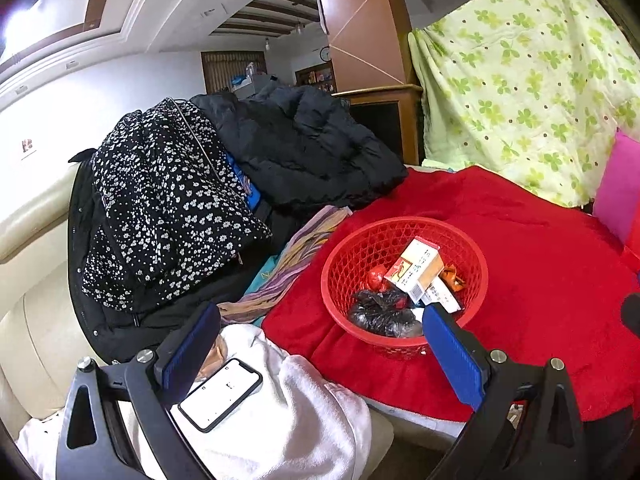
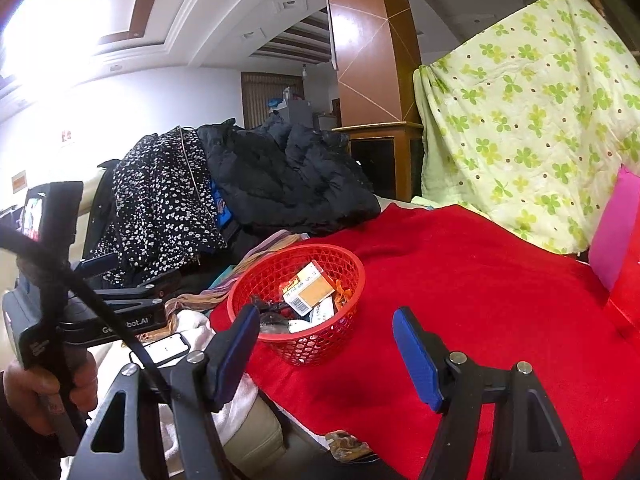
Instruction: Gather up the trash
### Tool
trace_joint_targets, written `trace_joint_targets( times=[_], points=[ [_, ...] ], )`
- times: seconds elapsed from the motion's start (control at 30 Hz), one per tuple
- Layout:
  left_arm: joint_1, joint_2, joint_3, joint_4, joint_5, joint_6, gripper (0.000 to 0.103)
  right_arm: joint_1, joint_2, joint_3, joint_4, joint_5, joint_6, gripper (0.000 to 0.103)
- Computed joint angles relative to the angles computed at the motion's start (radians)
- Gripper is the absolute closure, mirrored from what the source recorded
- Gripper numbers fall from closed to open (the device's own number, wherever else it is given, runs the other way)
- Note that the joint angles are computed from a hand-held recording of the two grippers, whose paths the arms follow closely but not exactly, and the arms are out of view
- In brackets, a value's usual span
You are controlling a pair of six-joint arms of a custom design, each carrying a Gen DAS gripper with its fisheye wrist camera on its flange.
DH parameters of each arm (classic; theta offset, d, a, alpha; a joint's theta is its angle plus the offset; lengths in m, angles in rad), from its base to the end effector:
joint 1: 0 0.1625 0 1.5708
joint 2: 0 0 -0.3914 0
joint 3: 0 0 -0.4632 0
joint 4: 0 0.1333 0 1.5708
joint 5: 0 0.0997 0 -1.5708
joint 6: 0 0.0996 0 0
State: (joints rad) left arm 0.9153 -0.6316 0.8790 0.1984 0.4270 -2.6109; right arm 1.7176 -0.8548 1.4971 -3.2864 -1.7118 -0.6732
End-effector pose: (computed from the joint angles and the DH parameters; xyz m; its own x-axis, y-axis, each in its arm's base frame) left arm -0.2852 -0.7384 0.1724 -0.5819 -0.1708 -0.7951 0.6462 0.4965 -0.5795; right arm 0.2295 -0.7364 0.2209 -0.7363 -0.3121 0.6003 -0.6765 0.3550 -0.6452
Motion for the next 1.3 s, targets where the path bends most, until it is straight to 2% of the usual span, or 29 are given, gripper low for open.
trace_joint_targets(
  times=[1.3],
  points=[
    [0.012, 0.001, 0.000, 0.074, 0.000, -0.064, 0.002, 0.013, 0.017, -0.007, 0.001, -0.029, -0.005, 0.030]
  ],
)
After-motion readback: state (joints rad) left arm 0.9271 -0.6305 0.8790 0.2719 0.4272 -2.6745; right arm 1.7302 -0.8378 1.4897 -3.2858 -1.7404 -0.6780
